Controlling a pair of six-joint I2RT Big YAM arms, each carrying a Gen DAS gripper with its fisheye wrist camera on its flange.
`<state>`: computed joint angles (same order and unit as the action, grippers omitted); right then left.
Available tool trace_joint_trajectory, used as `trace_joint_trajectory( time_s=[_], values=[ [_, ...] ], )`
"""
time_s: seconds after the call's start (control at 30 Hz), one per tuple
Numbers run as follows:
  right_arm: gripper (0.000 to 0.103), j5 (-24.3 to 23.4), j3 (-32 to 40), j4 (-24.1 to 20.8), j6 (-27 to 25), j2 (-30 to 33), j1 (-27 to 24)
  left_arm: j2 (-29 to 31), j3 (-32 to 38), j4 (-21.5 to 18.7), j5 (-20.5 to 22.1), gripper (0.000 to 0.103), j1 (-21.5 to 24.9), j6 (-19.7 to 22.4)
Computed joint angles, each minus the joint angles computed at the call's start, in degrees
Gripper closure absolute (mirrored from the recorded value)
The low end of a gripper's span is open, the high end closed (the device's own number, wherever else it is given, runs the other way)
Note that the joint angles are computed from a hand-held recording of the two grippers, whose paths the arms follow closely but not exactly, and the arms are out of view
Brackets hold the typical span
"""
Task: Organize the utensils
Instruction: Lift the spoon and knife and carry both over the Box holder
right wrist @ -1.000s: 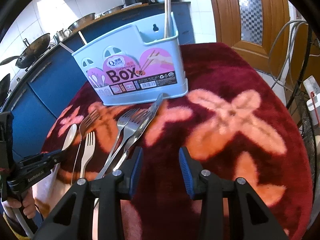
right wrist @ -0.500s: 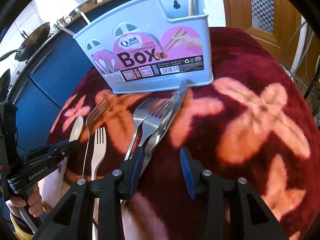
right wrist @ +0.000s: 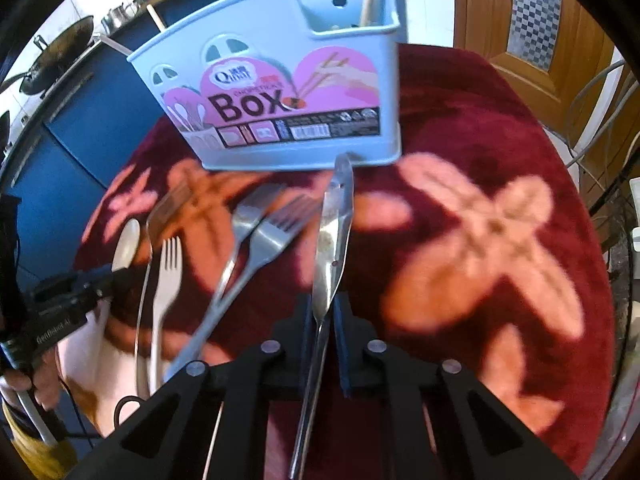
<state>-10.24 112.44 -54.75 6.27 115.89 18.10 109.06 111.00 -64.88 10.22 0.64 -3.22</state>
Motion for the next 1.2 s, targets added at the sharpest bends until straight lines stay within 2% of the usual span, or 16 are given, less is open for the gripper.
trace_joint_trajectory(
  time_s=[0.23, 0.37, 0.47, 0.57, 0.67, 0.8, 0.97, 1.2],
  values=[
    [0.089, -2.04, 8.37, -8.45, -2.03, 4.8, -0.52, 1.05, 2.56, -5.26, -0.77, 0.084, -0.14, 3.19],
    [0.089, -3.27, 14.81, -13.22, -2.6, 8.44, -0.77, 0.79, 2.08, -5.0, -1.78, 0.084, -0.46, 3.77],
    [0.089, -4.01, 15.36, -14.01, -3.05, 8.69, -1.03, 0.46, 1.39, -4.02, -2.04, 0.087, -0.57, 3.46],
    [0.089, -4.5, 13.1, -12.26, -3.66, 7.48, -1.34, -0.14, 0.22, -2.42, -2.11, 0.094, -0.52, 2.61],
    [0.089, -3.84, 10.81, -10.33, -4.56, 6.14, -1.29, -0.81, -0.86, -0.91, -1.5, 0.094, -0.29, 1.75],
    [0.09, -3.62, 5.78, -5.28, -5.53, 3.44, -0.99, -2.57, -3.2, 1.83, -1.01, 0.095, -0.3, 0.95],
    [0.09, -7.91, -1.75, 1.51, -2.44, -0.99, -2.25, -4.95, -5.89, 5.44, -1.54, 0.095, -0.59, -0.26],
    [0.09, -10.68, -10.45, 10.73, 0.68, -7.04, -3.01, -9.53, -10.06, 11.53, -3.21, 0.096, -1.02, -0.38]
  ],
)
